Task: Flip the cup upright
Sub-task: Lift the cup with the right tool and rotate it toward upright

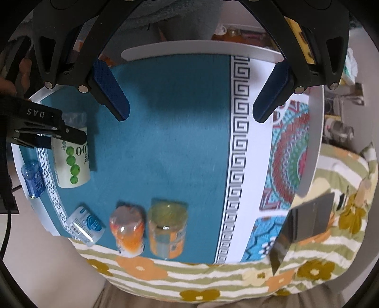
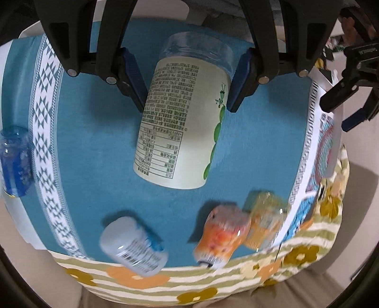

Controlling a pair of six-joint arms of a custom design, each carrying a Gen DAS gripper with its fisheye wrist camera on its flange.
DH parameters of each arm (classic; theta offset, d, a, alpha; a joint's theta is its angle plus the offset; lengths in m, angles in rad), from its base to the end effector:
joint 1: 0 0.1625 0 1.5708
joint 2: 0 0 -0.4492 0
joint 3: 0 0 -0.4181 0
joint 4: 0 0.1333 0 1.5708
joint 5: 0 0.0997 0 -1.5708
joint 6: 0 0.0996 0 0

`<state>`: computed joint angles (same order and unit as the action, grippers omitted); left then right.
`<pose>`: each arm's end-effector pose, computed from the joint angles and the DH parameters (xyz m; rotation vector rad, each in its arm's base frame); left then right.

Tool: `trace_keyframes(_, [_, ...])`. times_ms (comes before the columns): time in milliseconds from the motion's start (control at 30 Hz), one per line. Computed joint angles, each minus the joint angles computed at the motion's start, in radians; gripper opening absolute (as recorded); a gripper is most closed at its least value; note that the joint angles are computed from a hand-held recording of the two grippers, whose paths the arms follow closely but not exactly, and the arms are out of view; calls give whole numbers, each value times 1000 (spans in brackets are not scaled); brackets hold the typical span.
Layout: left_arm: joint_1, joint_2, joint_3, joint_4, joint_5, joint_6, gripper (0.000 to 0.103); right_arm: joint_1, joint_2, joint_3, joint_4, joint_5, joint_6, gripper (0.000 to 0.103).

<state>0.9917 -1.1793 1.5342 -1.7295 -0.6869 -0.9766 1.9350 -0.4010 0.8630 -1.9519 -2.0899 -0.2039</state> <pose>-0.1791 -0.6582 0.3510 -0.3511 2.2888 -0.6059 0.3919 -0.7926 0.0572 0.7605 -2.5047 -0.0499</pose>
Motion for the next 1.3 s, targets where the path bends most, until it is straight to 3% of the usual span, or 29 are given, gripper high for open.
trace_keyframes(400, [10,-11,17,-10,-22,8,103,-3,16,0,-19,-9,-28,65])
trace_keyframes(433, [10,-10,17,-9,-21,7,103,-4,13,5,-23,-6,-25,67])
trace_keyframes(533, [10,-15,21,-10,-16,6,103,-7,2,25,-44,11,-17,89])
trace_keyframes(667, [7,-25,29,-9,-11,0,103,-8,-9,49,-72,27,-14,90])
trace_keyframes(767, [3,-34,37,-7,-3,-2,103,-7,-21,71,-103,35,-13,101])
trace_keyframes(1033, [-11,-43,27,-47,-16,47,103,3,-88,127,-156,30,11,101])
trace_keyframes(1167, [-28,-7,-42,-16,-9,80,103,14,-131,152,-190,32,6,101])
trace_keyframes(1300, [-46,51,-120,3,2,120,103,8,-165,129,-144,54,-10,101])
